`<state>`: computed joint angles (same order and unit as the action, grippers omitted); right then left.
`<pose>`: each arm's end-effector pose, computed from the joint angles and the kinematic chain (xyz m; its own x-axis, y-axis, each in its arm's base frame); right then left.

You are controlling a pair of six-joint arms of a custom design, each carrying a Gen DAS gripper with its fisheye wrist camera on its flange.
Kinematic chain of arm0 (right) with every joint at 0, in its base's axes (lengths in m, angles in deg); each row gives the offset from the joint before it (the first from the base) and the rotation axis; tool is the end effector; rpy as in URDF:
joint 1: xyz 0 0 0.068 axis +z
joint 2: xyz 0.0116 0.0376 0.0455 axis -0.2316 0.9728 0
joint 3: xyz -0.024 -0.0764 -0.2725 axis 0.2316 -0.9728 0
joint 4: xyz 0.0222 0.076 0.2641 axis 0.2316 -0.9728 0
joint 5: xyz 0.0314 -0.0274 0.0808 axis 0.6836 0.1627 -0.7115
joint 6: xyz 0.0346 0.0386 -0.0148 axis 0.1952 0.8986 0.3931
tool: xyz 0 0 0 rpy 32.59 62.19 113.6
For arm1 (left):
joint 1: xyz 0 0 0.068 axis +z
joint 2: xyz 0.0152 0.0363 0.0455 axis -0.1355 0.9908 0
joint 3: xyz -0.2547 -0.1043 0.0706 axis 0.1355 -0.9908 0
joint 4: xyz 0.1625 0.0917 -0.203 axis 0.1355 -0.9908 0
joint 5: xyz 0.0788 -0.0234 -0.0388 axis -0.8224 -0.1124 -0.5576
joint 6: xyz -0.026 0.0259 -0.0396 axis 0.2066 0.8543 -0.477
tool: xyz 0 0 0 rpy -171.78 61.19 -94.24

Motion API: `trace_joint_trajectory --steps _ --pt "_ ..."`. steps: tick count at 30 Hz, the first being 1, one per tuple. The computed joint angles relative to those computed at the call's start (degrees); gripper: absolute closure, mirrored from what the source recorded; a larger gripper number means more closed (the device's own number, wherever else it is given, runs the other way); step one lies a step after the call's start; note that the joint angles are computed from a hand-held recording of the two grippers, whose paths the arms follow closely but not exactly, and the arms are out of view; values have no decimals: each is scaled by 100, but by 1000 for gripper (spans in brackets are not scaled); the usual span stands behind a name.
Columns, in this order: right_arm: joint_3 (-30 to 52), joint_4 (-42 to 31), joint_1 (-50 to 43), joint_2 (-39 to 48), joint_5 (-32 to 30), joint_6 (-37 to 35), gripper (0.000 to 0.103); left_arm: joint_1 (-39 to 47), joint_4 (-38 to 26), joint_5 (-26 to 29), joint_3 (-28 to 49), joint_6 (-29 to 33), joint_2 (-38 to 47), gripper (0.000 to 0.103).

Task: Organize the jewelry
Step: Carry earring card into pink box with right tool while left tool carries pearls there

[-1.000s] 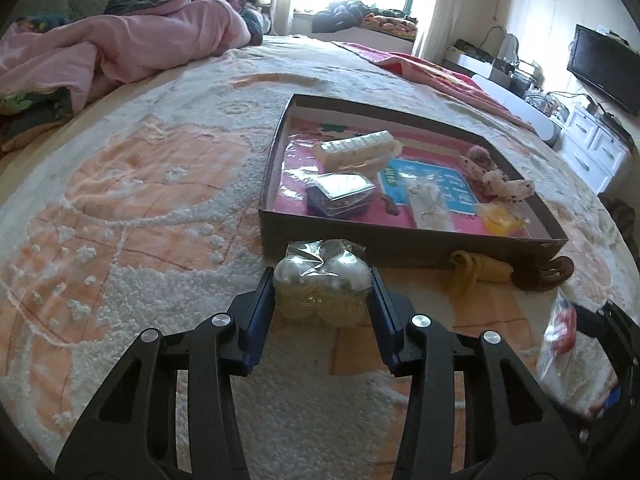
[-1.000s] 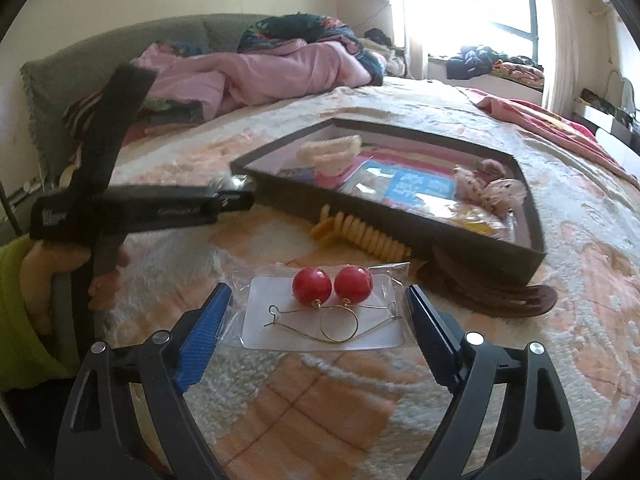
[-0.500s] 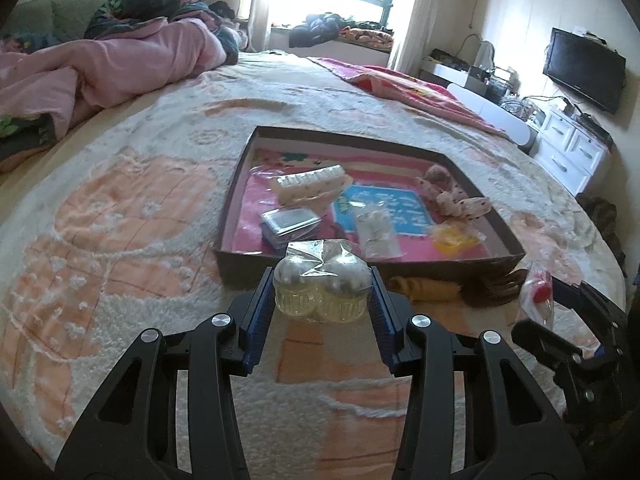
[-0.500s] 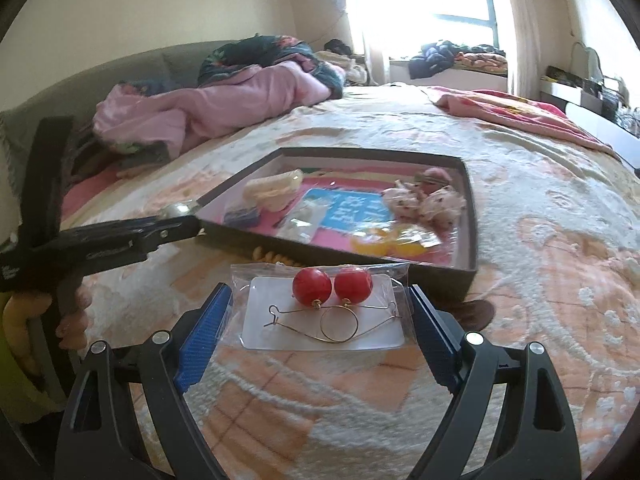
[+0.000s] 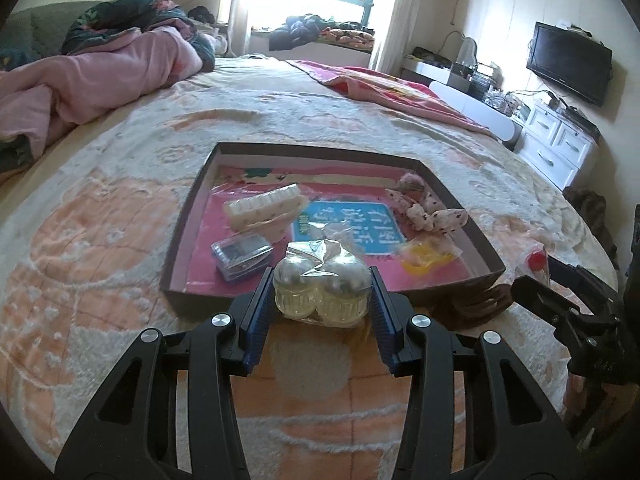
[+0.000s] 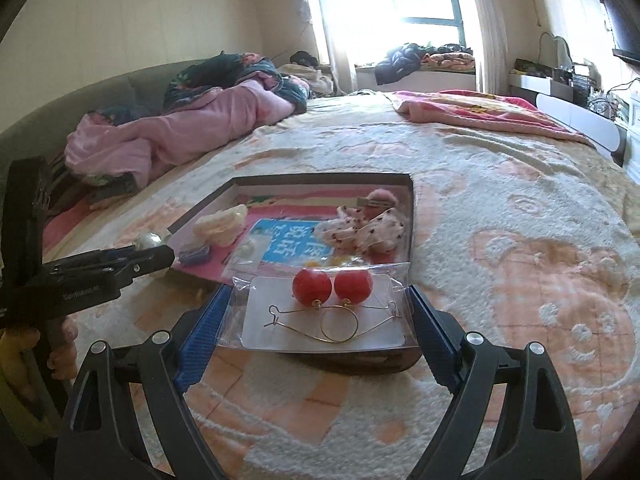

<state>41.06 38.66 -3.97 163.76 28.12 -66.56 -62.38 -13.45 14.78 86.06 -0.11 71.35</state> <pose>0.2595 0.0599 0.1440 -0.5148 -0.2625 -0.8162 -0.6149 0.7764 0.1381 0.1806 -0.2142 0.1535 -0.6053 -0.2322 -0.7614 -0.1563 0.9726 -0.1723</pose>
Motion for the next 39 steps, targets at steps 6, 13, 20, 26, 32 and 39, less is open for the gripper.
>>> trace_joint_trajectory --steps 6,13,20,26,32,39 --pt "268 36 -56 188 80 18 19 215 162 130 199 302 221 67" --pt "618 10 -109 529 198 85 19 476 350 304 370 623 429 67" --pt "1053 -16 -33 903 440 58 19 693 443 406 477 864 513 67" --pt "1355 -28 98 1143 534 -15 19 828 479 463 564 1003 573 67" --pt "1628 -57 188 1365 563 -129 19 1047 592 642 658 1172 748 67" --pt "1889 -143 257 1657 656 -243 19 1199 659 778 775 1292 1021 67"
